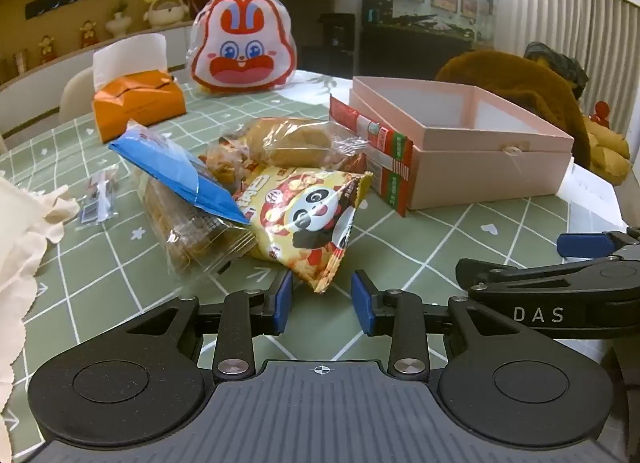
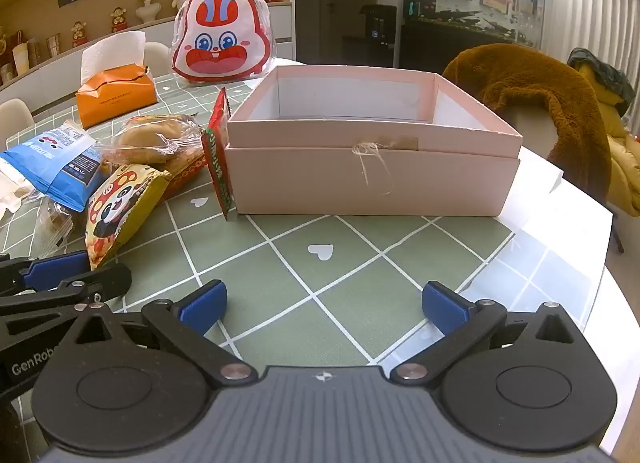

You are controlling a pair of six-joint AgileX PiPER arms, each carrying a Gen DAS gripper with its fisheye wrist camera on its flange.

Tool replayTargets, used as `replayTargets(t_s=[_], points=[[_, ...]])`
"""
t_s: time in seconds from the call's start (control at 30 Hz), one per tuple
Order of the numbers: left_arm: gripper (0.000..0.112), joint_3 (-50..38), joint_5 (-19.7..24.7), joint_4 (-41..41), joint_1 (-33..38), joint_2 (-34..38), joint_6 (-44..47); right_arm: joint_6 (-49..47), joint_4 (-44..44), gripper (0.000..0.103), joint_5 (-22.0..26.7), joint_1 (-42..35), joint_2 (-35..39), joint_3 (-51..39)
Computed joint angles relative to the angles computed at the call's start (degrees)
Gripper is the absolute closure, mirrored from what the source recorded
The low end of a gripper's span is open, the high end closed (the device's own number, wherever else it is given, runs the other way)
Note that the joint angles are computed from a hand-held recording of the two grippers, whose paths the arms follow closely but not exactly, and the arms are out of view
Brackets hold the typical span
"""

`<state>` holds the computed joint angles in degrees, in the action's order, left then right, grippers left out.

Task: Organize snacks

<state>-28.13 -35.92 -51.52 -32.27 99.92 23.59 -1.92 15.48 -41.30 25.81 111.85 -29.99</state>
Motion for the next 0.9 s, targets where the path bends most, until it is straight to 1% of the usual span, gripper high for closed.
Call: replayTargets(t_s=[0.1, 0.9], points=[[0.074, 0.12, 0.16, 0.91, 0.22, -0.08, -1.13, 0.14, -0.14, 0.0, 0.07, -0.04, -0.01, -0.01], [0.074, 0.11, 0.18, 0.88, 0.26, -0.07, -1.17, 0.19, -0.26, 0.0, 0.23, -0.13, -0.14, 0.01]])
